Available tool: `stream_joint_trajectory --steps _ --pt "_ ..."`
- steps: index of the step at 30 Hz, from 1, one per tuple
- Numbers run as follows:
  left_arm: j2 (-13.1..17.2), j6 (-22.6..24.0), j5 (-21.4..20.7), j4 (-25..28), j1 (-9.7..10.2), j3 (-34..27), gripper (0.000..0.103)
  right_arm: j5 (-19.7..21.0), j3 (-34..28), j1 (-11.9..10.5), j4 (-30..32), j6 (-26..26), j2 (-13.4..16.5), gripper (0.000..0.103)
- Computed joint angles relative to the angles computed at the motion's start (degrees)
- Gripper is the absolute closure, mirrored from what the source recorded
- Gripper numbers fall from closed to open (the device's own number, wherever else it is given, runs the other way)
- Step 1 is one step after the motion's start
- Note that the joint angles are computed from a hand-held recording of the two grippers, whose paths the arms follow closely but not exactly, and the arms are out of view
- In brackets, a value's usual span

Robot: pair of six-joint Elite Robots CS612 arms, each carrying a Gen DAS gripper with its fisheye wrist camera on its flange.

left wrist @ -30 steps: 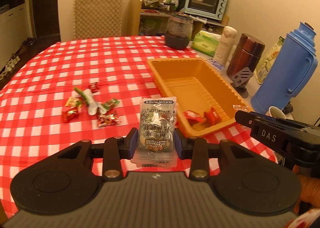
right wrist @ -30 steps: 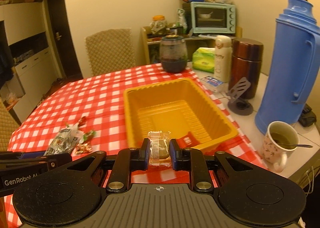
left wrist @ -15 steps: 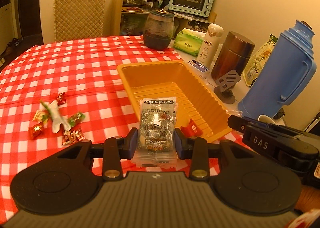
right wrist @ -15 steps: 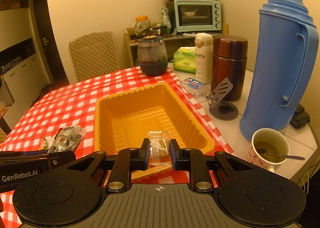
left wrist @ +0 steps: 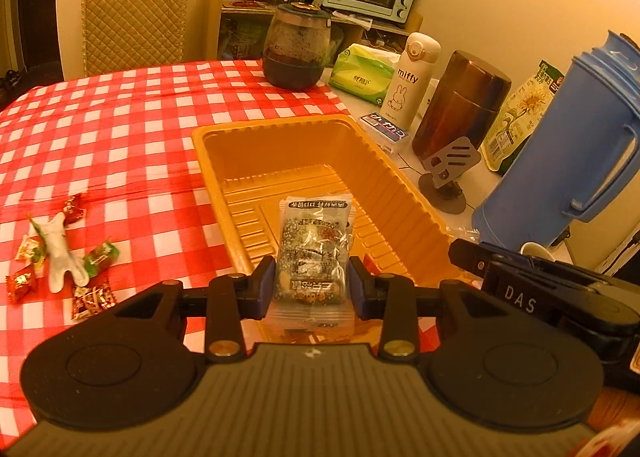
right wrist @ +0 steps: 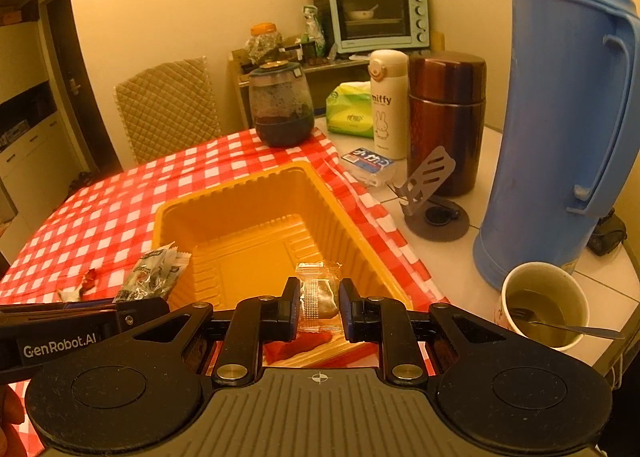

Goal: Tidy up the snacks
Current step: 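Carry the clear candy and nut bag over the orange tray and release, then move both open grippers back toward the remaining snacks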

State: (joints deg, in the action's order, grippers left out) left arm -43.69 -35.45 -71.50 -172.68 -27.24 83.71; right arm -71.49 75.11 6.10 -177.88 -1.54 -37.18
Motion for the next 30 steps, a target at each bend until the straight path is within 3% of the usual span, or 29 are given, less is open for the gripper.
stream_joint_trajectory --steps 9,23,30 --pt "1.83 0.41 0.12 -0.25 0.59 -2.14 0.063 -0.18 -1.14 -0.17 1.1 0.69 0.93 0.082" --pt "-1.6 -3.46 3.36 -2.05 0.35 4.1 0.061 2.48 -1.89 0.19 1.81 0.98 1.33 0.082" --pt "-2.32 -3.07 5.67 -2.41 -0.04 5.51 0.06 4.24 -3.49 0.39 1.96 1.48 2.12 0.082"
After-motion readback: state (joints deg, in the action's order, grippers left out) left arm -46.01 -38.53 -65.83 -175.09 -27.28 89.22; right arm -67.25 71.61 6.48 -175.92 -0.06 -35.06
